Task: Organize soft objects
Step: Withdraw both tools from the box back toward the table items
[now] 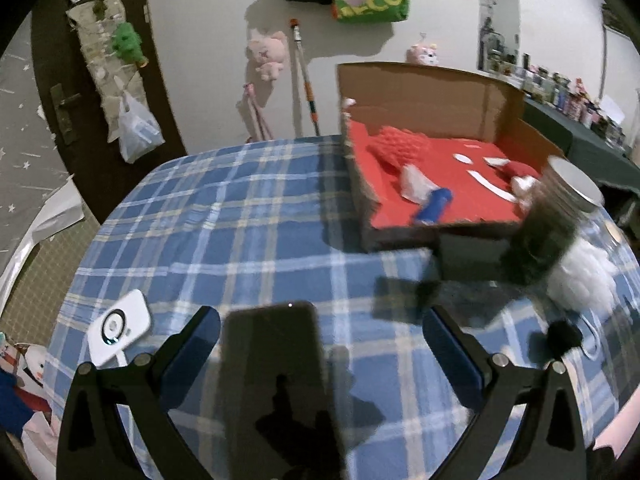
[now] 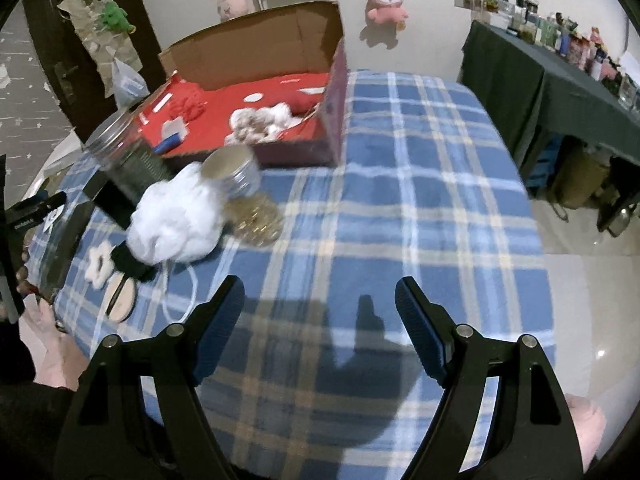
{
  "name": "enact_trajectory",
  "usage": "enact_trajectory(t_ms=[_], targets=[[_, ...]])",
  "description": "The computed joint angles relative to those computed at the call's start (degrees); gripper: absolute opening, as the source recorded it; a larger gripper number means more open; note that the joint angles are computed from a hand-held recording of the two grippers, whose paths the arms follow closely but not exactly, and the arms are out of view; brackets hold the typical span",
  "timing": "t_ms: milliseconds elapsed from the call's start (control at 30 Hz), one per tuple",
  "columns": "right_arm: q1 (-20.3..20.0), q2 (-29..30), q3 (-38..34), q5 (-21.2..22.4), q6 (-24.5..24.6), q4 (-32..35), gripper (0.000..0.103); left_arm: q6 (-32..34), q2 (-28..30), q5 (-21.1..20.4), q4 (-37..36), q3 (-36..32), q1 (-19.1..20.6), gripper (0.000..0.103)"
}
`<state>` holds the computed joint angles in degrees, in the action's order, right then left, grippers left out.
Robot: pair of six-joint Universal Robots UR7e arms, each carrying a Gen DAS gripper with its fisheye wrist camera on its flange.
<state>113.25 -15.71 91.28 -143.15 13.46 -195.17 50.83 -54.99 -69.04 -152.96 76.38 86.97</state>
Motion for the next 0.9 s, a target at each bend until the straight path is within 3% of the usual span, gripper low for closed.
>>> enact_trajectory(t_ms=[467, 900], targets=[[2.3, 5.4, -5.3, 4.3, -3.1, -3.1, 0.078, -2.8, -4.7, -5.0, 3.8, 7.5, 0.2, 0.102], [3.8, 8.5, -8.6, 5.0, -5.7, -5.4, 0.077, -1.4, -6.4, -6.3, 5.7, 11.6, 0.0, 0.086]])
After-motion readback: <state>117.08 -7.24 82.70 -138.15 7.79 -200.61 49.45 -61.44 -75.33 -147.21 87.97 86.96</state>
